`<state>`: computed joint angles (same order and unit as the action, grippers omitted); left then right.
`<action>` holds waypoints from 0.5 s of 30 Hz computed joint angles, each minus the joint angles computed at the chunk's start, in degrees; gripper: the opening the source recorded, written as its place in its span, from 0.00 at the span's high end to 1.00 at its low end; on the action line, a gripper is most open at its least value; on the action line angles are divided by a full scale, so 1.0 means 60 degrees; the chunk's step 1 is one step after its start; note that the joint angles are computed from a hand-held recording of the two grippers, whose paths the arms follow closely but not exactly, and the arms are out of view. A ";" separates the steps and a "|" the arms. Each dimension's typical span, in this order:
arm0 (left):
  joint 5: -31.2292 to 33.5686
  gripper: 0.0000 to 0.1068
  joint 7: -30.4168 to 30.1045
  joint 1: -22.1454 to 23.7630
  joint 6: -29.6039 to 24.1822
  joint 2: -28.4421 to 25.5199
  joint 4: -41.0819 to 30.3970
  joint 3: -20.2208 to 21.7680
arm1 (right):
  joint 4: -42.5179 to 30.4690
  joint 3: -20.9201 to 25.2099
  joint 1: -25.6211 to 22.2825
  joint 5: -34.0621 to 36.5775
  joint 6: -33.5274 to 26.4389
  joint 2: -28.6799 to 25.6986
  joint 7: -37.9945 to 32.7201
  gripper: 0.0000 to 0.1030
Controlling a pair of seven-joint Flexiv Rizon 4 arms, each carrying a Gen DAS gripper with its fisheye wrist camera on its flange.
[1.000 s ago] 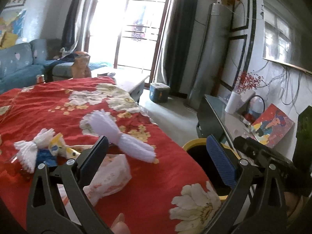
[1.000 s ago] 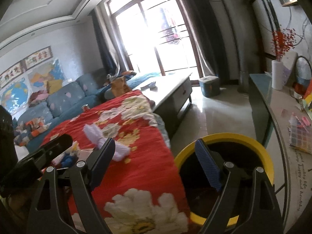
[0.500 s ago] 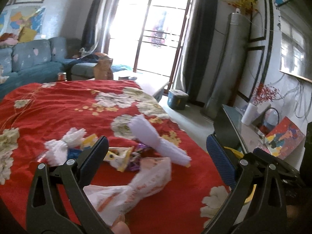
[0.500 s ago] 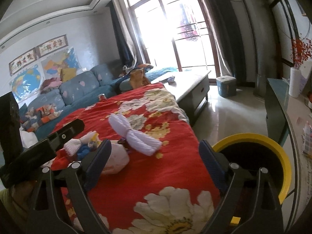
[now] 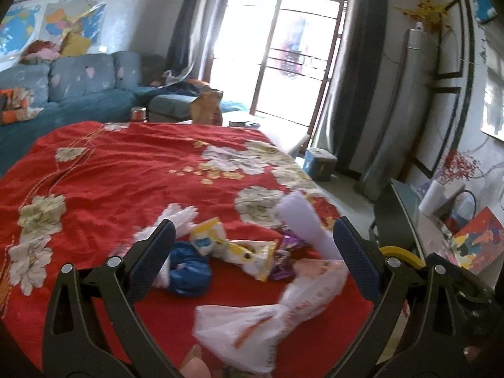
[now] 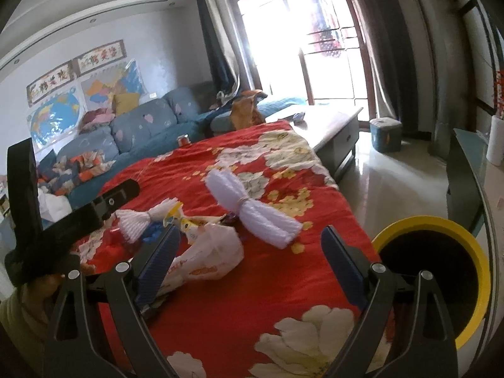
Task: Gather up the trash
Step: 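Move both tools back from the bin to the bed, then grasp the white bubble-wrap bundle with the left tool while the right tool grasps the white plastic bag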
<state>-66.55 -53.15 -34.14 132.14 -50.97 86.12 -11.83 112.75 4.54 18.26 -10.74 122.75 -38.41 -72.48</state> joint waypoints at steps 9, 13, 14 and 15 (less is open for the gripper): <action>-0.0303 0.14 -0.0119 0.0441 -0.0147 0.0391 0.0717 0.0004 | -0.0670 0.0429 -0.0224 -0.0795 -0.1072 -0.0439 0.0377 0.14; -0.0216 0.19 -0.0205 0.0581 -0.0399 0.0592 0.1051 0.0133 | -0.1060 0.0883 -0.0594 -0.1364 -0.1566 -0.0745 0.0687 0.14; -0.0145 0.21 -0.0241 0.0625 -0.0524 0.0655 0.1141 0.0171 | -0.1227 0.1047 -0.0726 -0.1550 -0.1738 -0.0865 0.0777 0.14; -0.0111 0.25 -0.0254 0.0628 -0.0623 0.0688 0.1191 0.0232 | -0.1381 0.1110 -0.0758 -0.1649 -0.1930 -0.0954 0.0859 0.14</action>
<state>-67.21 -54.67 -30.37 128.40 -46.84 93.27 -10.44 104.46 11.20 13.71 -20.64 111.17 -44.14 -67.33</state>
